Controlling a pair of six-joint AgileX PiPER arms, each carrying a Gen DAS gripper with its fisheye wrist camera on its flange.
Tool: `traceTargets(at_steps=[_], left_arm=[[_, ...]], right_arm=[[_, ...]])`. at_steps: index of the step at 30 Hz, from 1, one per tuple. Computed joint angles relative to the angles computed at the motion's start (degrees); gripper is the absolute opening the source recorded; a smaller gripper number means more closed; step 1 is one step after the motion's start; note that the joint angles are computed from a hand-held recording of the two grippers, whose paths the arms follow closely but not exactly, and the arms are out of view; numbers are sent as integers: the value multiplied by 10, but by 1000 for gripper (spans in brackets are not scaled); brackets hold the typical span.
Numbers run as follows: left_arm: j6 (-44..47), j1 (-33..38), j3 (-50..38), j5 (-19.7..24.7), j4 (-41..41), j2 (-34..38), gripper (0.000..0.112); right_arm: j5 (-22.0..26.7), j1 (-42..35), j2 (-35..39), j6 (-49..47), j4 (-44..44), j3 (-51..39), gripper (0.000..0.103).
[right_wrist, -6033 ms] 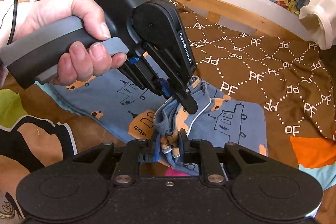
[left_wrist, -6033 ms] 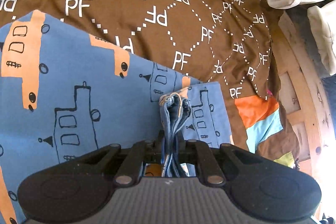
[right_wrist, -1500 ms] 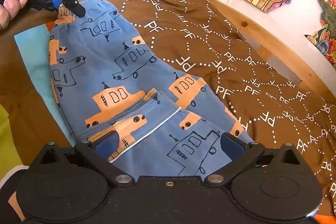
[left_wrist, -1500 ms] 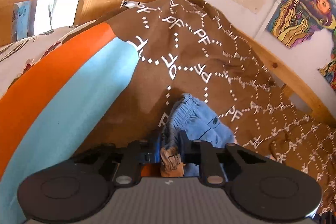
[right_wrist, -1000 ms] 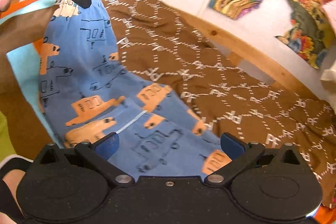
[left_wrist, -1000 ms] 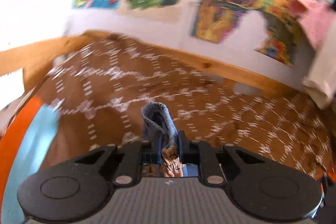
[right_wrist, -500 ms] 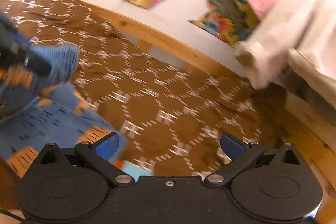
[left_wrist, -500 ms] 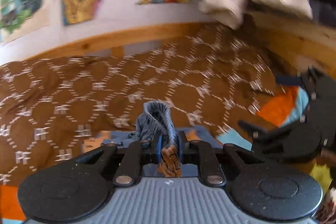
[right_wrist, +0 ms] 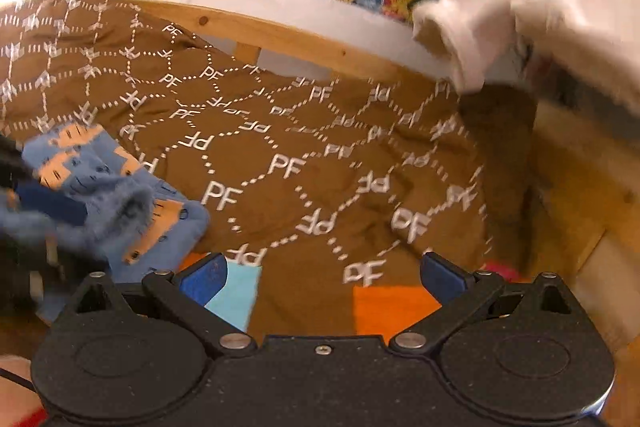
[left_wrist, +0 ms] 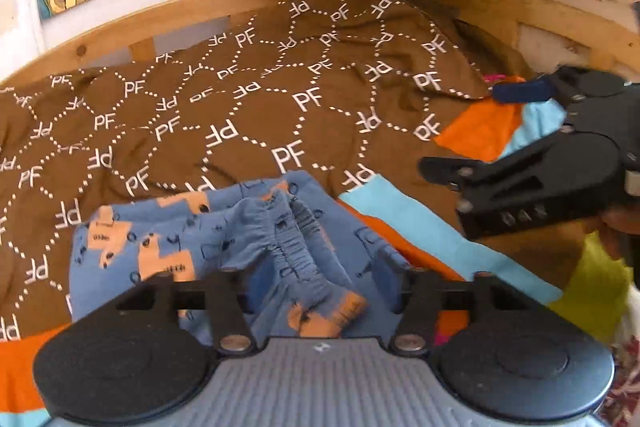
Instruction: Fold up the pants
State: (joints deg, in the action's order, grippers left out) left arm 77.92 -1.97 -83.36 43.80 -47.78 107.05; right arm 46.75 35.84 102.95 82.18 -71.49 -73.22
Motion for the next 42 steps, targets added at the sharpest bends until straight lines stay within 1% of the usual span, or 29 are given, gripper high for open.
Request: traceTargets(at_steps=[1, 3, 5, 7, 9, 12, 14, 16, 17, 19, 21, 23, 24, 26, 28, 30, 32, 34, 36, 38, 39, 40, 41, 42], left_arm=[[12, 4, 8, 0, -4, -6, 66], [46, 11, 33, -15, -11, -21, 68], [80, 20, 57, -32, -19, -34, 69], [92, 28, 67, -37, -19, -38, 69], [93, 37, 71, -35, -24, -36, 69], [82, 51, 65, -23, -32, -30, 68], [76, 60, 55, -9, -35, -24, 60], [61, 64, 39, 8, -30, -15, 39], [50, 65, 30, 17, -25, -10, 35], [44, 65, 24, 24, -24, -5, 24], [49, 65, 26, 21, -27, -5, 19], [56, 67, 28, 20, -32, -5, 15], [61, 70, 28, 22, -37, -4, 12], [70, 75, 31, 24, -52, -4, 8], [75, 82, 30, 34, -70, -1, 7], [75, 86, 28, 39, -77, 2, 6], [81, 89, 29, 40, -85, 4, 6], [90, 90, 33, 40, -92, 4, 5], [97, 92, 35, 40, -98, 4, 5], [97, 94, 34, 46, -100, 4, 5], [97, 95, 31, 51, -100, 5, 4], [98, 96, 30, 53, -101, 6, 4], [103, 97, 31, 55, -103, 4, 4], [108, 99, 33, 56, -108, 3, 4]], right_arm=[[-14, -5, -5, 3, 14, 1, 102], [-52, -19, -13, 10, 43, 2, 102], [-88, -31, -17, 3, 73, -2, 102], [-120, -40, -14, -19, 110, -12, 102], [-132, -42, -2, -62, 159, -37, 102], [-124, -34, 15, -112, 210, -72, 102], [-126, -31, 22, -148, 241, -90, 102], [-142, -35, 25, -189, 280, -100, 102], [-155, -40, 26, -214, 307, -103, 102], [-183, -51, 34, -252, 355, -113, 102], [-211, -63, 44, -274, 392, -120, 97], [-233, -77, 61, -318, 462, -136, 86], [-246, -84, 68, -340, 496, -141, 83], [-265, -95, 83, -380, 550, -151, 66], [-268, -103, 97, -412, 598, -164, 56], [-273, -110, 104, -430, 638, -168, 54], [-291, -117, 104, -451, 688, -156, 48], [-304, -121, 102, -459, 721, -146, 47], [-308, -121, 101, -444, 724, -142, 43], [-299, -114, 104, -396, 675, -149, 34], [-292, -109, 105, -368, 642, -154, 31], [-290, -106, 104, -347, 617, -153, 24], [-291, -103, 102, -322, 591, -152, 14], [-296, -101, 99, -302, 572, -147, 13]])
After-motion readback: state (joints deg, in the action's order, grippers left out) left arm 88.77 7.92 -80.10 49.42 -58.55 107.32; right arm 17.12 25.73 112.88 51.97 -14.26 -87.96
